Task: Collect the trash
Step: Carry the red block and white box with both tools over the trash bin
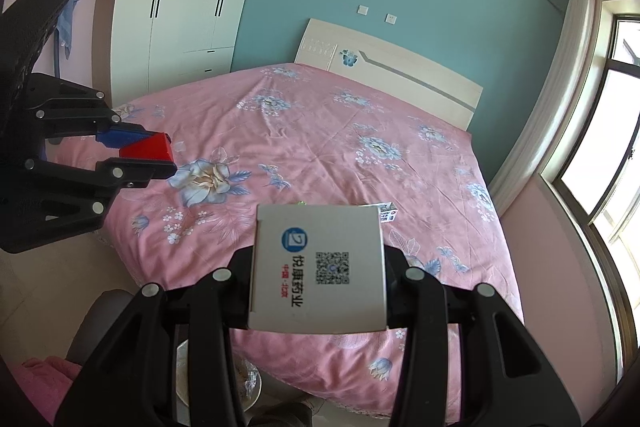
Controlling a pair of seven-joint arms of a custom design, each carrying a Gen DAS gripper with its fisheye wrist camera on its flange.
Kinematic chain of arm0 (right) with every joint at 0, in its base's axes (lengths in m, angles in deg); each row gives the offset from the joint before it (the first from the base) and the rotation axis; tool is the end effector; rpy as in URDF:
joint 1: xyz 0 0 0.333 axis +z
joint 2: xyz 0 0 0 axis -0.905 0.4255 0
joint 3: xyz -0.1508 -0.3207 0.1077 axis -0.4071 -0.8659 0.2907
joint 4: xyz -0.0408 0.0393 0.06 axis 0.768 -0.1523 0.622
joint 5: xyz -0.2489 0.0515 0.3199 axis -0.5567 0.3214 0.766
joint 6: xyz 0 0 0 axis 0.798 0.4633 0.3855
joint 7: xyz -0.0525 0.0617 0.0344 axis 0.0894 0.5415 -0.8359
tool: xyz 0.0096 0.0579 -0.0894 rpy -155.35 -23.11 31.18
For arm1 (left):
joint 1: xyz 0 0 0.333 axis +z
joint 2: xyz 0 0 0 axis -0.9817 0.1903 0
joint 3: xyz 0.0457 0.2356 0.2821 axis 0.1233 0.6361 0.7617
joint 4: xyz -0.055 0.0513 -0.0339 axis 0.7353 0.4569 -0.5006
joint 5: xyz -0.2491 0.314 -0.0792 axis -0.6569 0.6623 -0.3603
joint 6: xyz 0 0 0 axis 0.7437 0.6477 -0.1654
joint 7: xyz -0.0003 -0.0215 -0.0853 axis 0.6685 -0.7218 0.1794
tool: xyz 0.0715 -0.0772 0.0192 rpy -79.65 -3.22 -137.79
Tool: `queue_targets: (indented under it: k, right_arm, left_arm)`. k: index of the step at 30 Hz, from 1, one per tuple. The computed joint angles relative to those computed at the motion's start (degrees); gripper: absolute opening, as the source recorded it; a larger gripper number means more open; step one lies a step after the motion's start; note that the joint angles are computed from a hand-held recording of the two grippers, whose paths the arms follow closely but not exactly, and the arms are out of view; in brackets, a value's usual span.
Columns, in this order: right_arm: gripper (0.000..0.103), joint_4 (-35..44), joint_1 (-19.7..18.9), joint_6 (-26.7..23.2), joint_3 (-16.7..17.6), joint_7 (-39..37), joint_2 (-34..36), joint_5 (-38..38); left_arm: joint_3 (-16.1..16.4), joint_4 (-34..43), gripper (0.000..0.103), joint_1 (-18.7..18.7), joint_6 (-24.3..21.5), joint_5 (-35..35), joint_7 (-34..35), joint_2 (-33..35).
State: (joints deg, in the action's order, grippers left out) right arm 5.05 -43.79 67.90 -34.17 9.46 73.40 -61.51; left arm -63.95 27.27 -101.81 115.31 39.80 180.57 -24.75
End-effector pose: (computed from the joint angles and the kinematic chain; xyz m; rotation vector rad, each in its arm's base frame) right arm 0.5286 0.2594 0.8883 -1.9773 1.2848 -0.9800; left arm 0.5757 -0.3598 0.8607 -0.9063 2.1548 -0.8154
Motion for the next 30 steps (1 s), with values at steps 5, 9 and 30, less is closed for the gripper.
queue_targets:
  k: [5, 9, 30]
  right_arm:
    - [0.044, -5.36, 0.03, 1.47, 0.59, 0.0, -1.81, 0.74]
    - [0.044, -9.2, -0.03, 2.36, 1.0, -0.57, -2.35, 3.03]
    - [0.044, -25.77, 0.22, 4.07, 0.6, -5.78, -0.09, 16.36]
  left_arm:
    - [-0.46, -7.33, 0.022, 1.28, 1.67, -1.47, 0.61, -2.75]
    - [-1.09, -12.36, 0.022, 2.25, 1.82, -3.41, 0.9, -4.35]
    - [-2.37, -29.63, 0.022, 4.32, -1.2, -10.63, 1.0, -3.21]
